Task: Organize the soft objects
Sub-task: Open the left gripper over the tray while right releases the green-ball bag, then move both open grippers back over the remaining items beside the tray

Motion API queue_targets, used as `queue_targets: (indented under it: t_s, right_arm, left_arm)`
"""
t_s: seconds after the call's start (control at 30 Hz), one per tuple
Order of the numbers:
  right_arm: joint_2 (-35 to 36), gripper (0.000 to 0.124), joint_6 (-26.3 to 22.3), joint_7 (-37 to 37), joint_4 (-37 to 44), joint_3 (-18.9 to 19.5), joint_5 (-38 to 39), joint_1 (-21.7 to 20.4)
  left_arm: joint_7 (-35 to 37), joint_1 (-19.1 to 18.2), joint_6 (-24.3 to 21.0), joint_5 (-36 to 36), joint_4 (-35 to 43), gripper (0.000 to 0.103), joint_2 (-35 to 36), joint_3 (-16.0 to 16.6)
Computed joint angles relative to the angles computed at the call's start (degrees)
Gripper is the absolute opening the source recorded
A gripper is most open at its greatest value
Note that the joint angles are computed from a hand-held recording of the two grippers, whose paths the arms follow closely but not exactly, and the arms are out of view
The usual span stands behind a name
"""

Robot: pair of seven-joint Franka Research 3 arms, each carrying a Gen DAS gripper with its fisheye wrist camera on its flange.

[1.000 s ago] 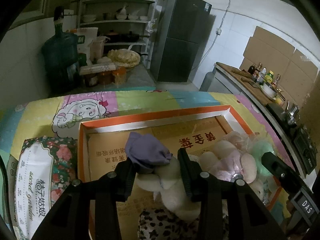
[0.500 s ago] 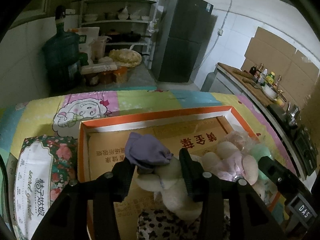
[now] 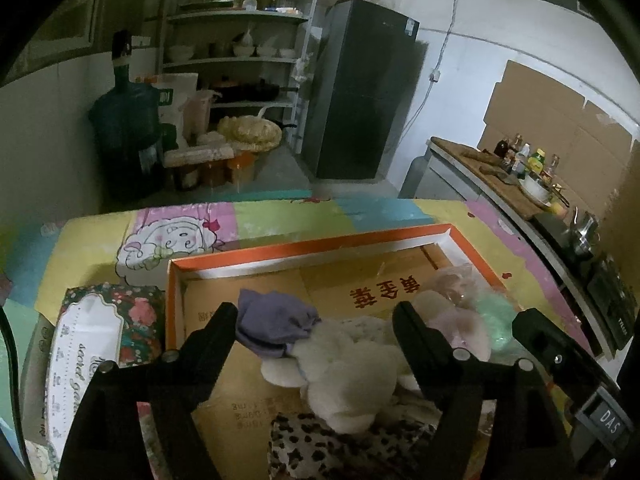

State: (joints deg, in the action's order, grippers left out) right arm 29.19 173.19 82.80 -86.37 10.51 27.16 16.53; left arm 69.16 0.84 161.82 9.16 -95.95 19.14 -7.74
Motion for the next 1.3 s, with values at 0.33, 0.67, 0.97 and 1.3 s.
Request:
queue_targets:
  t_s: [0.33,0.67,0.97,1.3]
  right_arm:
    - [-1.4,0.072,6.3,-6.9,-2.8,7.5,5.4,-4.8]
    - [-5.7,0.072,13.3,-13.8,-8.8,19.5,8.8,-12.5]
    - [-9.9,0.072,15.7,-14.1,-15.5,28.4,4.5,-17.1]
    - [-12.3,0.072,12.1,-14.4,-21.4,34.1,2.4,-17.8]
  left_arm:
    - [-1.1,-0.4,3.1,1.6,-3.3,0.083,-3.3,0.6]
    - [4.9,3.1,9.4,-5.8,-11.9,0.083,-10.9,-1.9]
    - [12.2,2.3,15.9,-14.3,-23.0,0.083,-21.3,1.3]
    - [8.0,0.2,20.7,-8.6,-34.8,0.083,-31.2,9.0]
